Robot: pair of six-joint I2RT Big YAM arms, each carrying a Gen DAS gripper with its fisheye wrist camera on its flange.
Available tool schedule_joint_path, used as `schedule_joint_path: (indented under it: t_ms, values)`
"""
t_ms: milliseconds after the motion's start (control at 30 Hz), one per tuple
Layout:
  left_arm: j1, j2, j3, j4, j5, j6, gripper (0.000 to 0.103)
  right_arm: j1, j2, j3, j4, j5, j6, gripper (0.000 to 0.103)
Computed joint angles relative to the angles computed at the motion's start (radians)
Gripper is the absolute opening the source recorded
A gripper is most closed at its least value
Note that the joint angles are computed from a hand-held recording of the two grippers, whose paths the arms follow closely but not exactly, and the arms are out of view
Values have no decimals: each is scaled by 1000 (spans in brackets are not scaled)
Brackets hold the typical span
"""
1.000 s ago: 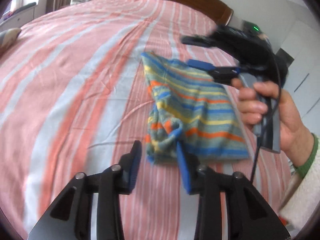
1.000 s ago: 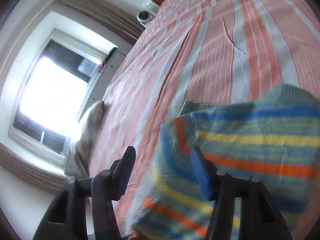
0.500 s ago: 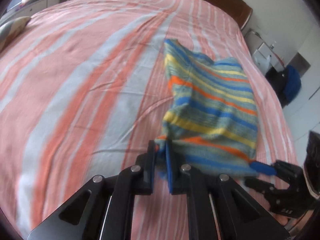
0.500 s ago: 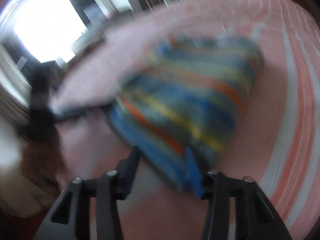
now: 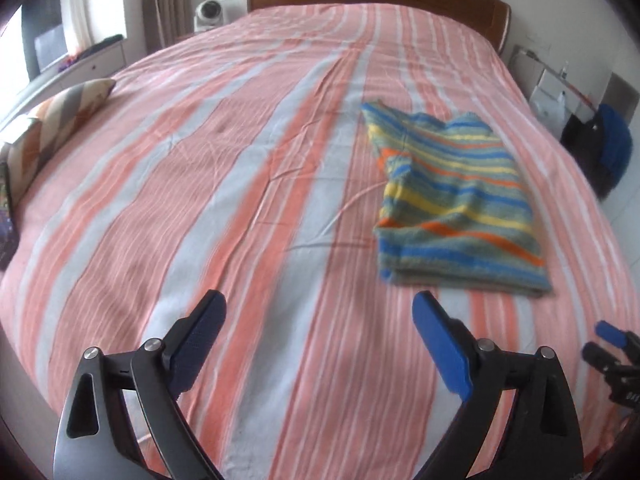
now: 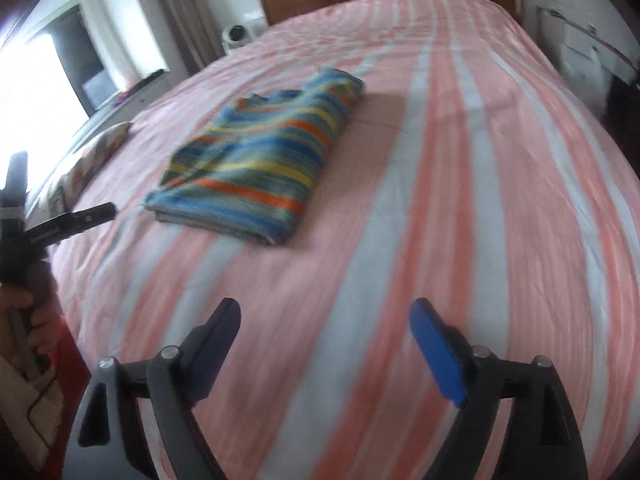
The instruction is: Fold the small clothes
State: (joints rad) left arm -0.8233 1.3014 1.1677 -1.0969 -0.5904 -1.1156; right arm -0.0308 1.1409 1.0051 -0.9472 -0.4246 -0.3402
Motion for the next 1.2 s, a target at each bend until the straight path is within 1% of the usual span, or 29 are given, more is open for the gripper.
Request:
schedule_joint_path:
  t_ms: [33,67,100,167,200,233,267,300,367,433,533,633,733,800,967,1100,1200]
  values:
    - [-5,7,0,-8,-4,-1,95,-4,-13,-15,15,18,15,90]
    - [-6,12,-5,-7,0,6,95,-3,-35,-38,41,53,27,93]
    - [-3,22,-6,-7,12,16,95,5,-45,-51,60,87,33,102]
    - [11,50,-9,-13,60,31,95,25,-57,-76,82,158,22,103]
    - [12,55,-16,-9,72,30,96,25,-54,-86,85,179,1,103]
    - [8,55,-26,0,59,23,98,40,-54,-98,94,211,-11,103]
    - [1,59,-31,-2,34,11,101,53,-54,-106,102,234,-13,103]
    - [-1,60,-36,0,26,3,102,62,-58,-116,117,250,-13,103]
    - [3,64,-42,6,41,3,102,56,-62,-126,129,245,-12,103]
    - [10,70,-38,0,58,20,102,41,-64,-135,142,217,-13,103]
    - [14,78,-30,-6,73,24,102,27,-85,-165,182,185,-20,103]
    - [8,84,-26,-14,57,20,102,21,-87,-165,181,171,-8,103]
    - [2,89,-22,-21,46,13,102,24,-88,-157,161,182,15,103]
    - [2,89,-23,-20,47,13,102,33,-95,-159,154,204,25,103]
    - [0,86,-26,-20,43,12,102,34,-115,-184,186,207,32,103]
    - [-3,86,-27,-20,37,10,102,46,-114,-188,193,231,37,103]
    - [-8,87,-26,-23,28,10,102,47,-107,-186,189,233,40,103]
